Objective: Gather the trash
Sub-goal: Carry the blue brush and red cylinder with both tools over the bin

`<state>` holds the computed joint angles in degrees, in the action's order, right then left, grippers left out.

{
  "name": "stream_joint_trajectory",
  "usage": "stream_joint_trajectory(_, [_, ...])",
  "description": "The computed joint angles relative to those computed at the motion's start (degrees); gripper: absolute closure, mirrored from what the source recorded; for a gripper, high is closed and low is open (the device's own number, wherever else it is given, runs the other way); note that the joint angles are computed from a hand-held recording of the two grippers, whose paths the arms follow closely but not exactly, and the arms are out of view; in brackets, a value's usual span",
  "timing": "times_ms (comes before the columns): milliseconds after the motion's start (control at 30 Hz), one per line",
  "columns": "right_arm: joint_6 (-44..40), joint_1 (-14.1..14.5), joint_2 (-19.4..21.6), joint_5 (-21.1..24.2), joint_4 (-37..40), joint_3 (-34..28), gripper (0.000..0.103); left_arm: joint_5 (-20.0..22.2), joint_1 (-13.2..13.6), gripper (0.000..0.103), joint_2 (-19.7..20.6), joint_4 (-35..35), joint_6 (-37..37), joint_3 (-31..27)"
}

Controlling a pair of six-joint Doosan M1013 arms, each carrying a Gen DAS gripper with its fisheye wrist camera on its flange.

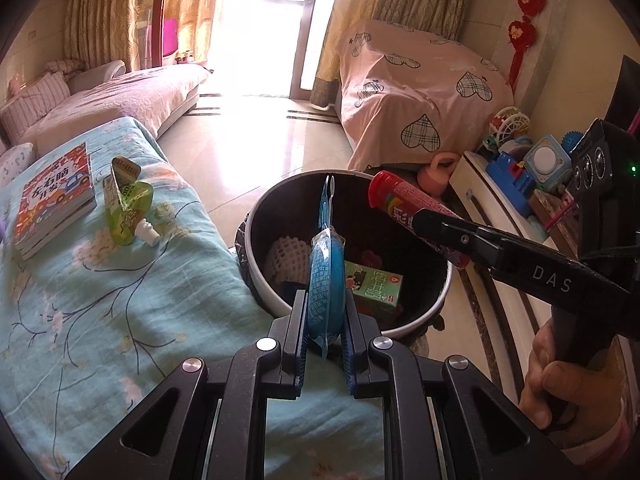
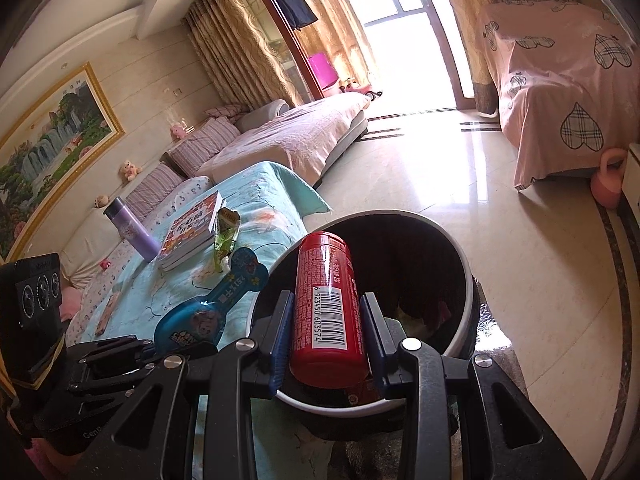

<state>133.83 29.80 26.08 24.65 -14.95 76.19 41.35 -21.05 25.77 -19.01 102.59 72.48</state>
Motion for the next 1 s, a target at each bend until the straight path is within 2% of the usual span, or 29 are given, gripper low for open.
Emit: stream_joint_trajectory(1000, [-0.4, -0.7, 2.8, 5.2, 0.2, -4.5, 0.069, 3.6, -1.0, 0.09, 4.1, 2.9, -1.6, -5.9])
